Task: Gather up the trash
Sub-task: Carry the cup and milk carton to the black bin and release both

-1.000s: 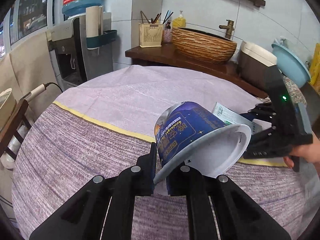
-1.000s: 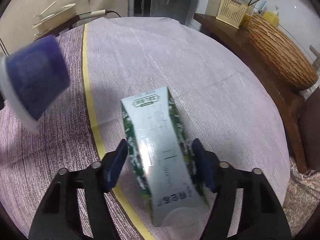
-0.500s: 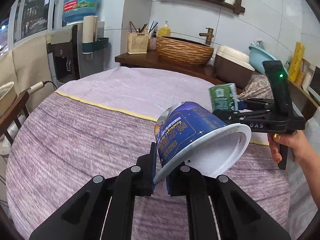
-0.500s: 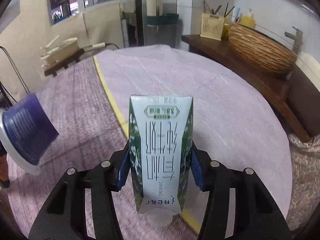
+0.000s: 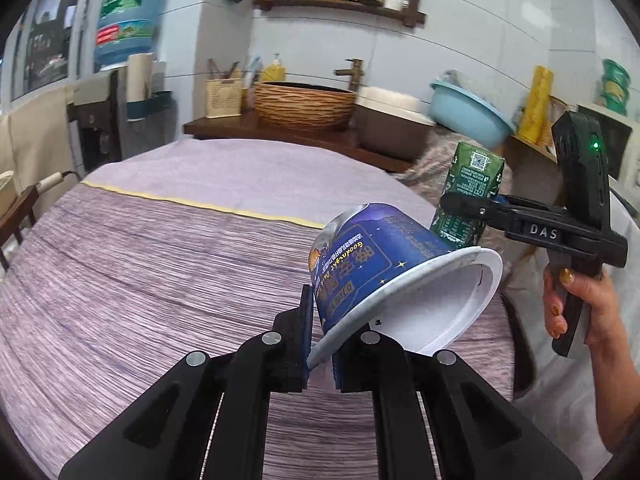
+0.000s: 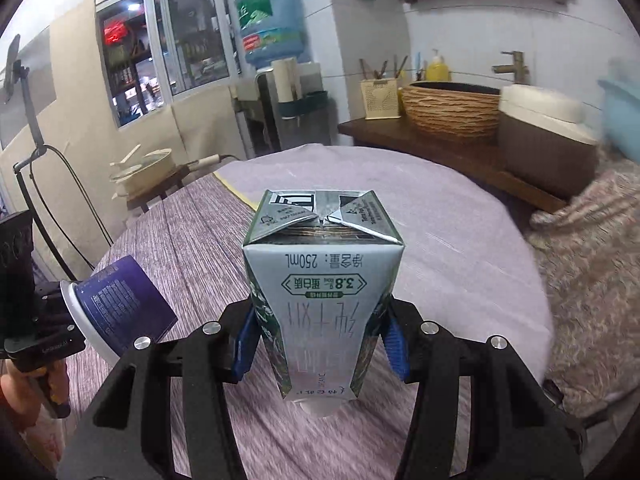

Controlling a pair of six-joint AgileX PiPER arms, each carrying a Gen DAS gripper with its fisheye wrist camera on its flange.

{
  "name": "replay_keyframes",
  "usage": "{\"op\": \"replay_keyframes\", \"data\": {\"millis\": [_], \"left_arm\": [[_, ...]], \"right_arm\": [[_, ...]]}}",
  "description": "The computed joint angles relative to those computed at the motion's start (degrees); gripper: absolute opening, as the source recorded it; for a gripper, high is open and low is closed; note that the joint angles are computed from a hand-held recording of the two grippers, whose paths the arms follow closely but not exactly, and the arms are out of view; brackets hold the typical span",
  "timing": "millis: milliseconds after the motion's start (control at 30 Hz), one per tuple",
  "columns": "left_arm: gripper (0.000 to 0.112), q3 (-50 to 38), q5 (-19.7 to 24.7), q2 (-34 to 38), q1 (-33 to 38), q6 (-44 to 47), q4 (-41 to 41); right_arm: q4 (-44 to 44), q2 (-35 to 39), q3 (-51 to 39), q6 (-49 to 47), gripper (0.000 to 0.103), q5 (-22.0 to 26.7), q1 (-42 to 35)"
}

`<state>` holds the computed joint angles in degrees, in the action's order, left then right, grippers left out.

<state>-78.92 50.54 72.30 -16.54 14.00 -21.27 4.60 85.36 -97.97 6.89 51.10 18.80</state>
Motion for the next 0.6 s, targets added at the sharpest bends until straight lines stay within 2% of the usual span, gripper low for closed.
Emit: {"op": "replay_keyframes", "data": {"millis": [167, 267, 400, 533, 600], "left_arm": [[0.009, 1.8, -2.9, -0.4, -10.6, -5.4, 2.7], [0.009, 1.5, -4.5, 1.0, -16.9, -8.2, 3.4], [0.009, 1.2, -7.2, 3.0, -24.6, -13.1, 7.9], [0.009, -0.1, -8.1, 6.8, -30.8, -15.0, 8.5], [0.009, -0.5, -8.6, 8.6, -33.5, -15.8, 8.5]], "right_arm": [[-13.6, -14.4, 15.1, 11.7, 0.053, -1.5, 1.3], [-13.7, -22.6, 22.7, 14.8, 0.053, -0.9, -2.5], [-16.3, -32.9, 31.5, 19.2, 0.053, 2.8, -7.7], [-17.0, -39.3, 40.2, 19.4, 0.053, 4.6, -14.0], [-14.8, -41.4, 45.4, 16.5, 0.053, 3.6, -19.1]]}}
